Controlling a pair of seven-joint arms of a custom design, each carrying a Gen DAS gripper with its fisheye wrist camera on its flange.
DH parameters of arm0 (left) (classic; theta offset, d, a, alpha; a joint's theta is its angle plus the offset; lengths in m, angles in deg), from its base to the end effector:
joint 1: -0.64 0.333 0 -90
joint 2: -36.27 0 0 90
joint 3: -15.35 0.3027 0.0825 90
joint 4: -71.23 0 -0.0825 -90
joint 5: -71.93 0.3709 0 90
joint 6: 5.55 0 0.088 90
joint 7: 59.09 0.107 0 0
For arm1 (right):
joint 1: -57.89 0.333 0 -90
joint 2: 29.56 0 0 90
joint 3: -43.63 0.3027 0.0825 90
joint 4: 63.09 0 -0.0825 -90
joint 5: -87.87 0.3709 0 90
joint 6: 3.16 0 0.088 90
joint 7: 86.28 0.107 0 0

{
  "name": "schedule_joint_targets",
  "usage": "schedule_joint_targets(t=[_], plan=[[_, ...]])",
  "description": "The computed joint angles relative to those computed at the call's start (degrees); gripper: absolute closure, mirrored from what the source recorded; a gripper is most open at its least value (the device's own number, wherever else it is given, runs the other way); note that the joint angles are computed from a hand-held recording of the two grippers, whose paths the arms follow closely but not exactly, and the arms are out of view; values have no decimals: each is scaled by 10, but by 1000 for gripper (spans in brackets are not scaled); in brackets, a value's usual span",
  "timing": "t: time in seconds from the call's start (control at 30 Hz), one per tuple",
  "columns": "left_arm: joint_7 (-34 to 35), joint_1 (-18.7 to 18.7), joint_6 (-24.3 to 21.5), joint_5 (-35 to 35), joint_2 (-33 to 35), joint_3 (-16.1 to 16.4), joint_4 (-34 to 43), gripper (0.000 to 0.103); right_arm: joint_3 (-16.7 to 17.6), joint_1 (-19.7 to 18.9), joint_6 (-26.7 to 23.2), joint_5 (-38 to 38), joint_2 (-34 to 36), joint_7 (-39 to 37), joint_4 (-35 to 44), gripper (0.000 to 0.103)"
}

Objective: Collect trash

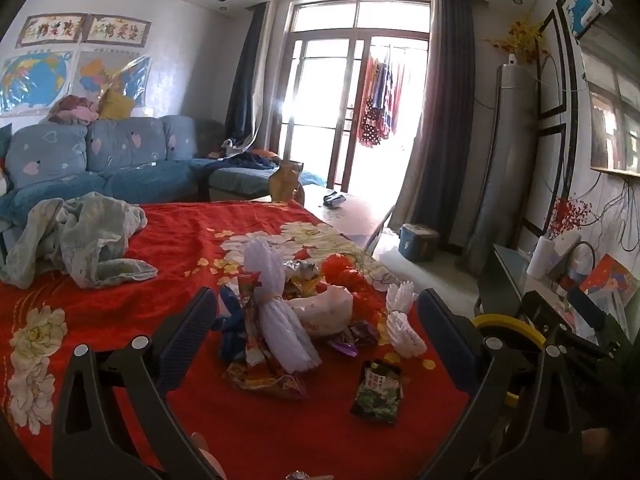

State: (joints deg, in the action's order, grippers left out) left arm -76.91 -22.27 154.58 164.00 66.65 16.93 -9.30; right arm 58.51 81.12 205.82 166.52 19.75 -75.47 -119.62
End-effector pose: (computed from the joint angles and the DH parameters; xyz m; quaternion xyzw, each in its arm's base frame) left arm 0.6535 -0.3096 0.4484 -0.6105 0.5356 -0.4402 0.3828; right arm 0.6824 0.2648 0.4413 -0.5641 0.5412 -0.4005 0.4779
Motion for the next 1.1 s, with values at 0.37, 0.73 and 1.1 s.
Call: schedule_joint_targets(t=[0.37, 0.73, 1.1], plan=[[-4, 2, 4, 2, -2, 1, -2, 6, 0, -2, -2, -3, -1, 2, -3, 11], [-12, 5, 2, 9, -9, -4, -10, 6, 2, 0, -2, 7, 3, -12, 6, 11], [-17, 7, 4, 10, -9, -5, -11, 6, 27, -9, 4, 34, 14, -61, 30, 11]])
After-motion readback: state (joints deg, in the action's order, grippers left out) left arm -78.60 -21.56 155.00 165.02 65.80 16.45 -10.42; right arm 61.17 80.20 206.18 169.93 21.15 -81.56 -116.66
